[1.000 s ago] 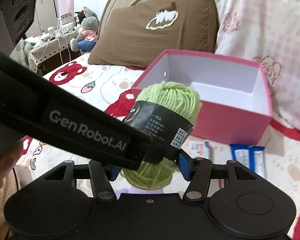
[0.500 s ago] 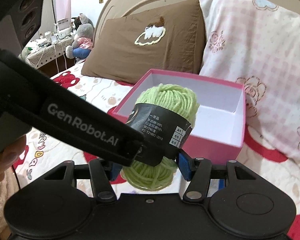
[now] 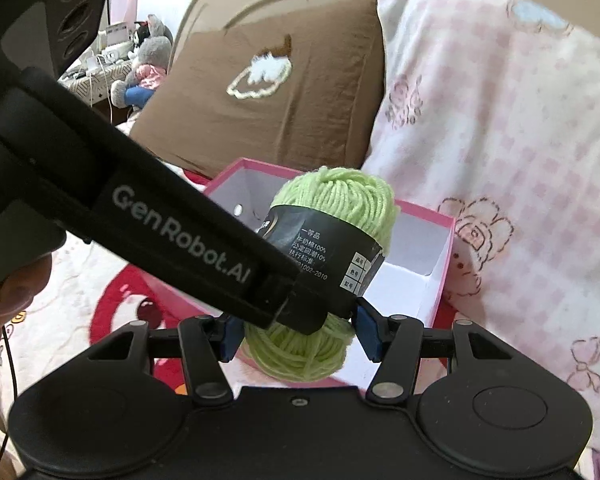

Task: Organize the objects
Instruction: 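Lift the yarn ball with the left tool and carry it into the pink box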

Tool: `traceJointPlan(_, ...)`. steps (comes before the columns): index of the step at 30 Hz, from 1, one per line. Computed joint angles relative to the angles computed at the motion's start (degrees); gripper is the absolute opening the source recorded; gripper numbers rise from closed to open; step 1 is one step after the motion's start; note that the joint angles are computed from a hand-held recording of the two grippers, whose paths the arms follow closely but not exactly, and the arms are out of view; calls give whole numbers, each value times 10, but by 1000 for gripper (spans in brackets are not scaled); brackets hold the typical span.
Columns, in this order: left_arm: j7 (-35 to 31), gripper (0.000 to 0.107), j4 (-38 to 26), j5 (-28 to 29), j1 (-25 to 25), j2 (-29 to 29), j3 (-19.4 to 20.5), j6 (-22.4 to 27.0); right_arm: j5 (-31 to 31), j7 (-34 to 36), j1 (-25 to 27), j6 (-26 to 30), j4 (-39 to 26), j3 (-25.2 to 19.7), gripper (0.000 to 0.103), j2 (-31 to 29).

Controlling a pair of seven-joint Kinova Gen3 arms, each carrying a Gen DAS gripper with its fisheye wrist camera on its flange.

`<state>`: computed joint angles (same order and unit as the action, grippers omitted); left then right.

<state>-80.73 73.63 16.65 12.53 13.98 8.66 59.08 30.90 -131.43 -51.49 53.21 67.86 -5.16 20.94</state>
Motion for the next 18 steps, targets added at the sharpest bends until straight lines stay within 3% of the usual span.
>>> traceJointPlan(9,11,48,-14,26,-16,72,4,-41,-70,44,44,28,-70,16,61,70)
traceJointPlan(14,-2,48,-10,36,-26,83,8,-62,-69,42,34,48,-102,35,61,98)
traceJointPlan(18,-27,47,7,66,-45,88,17,-85,-52,13,23,23,-86,49,61,99)
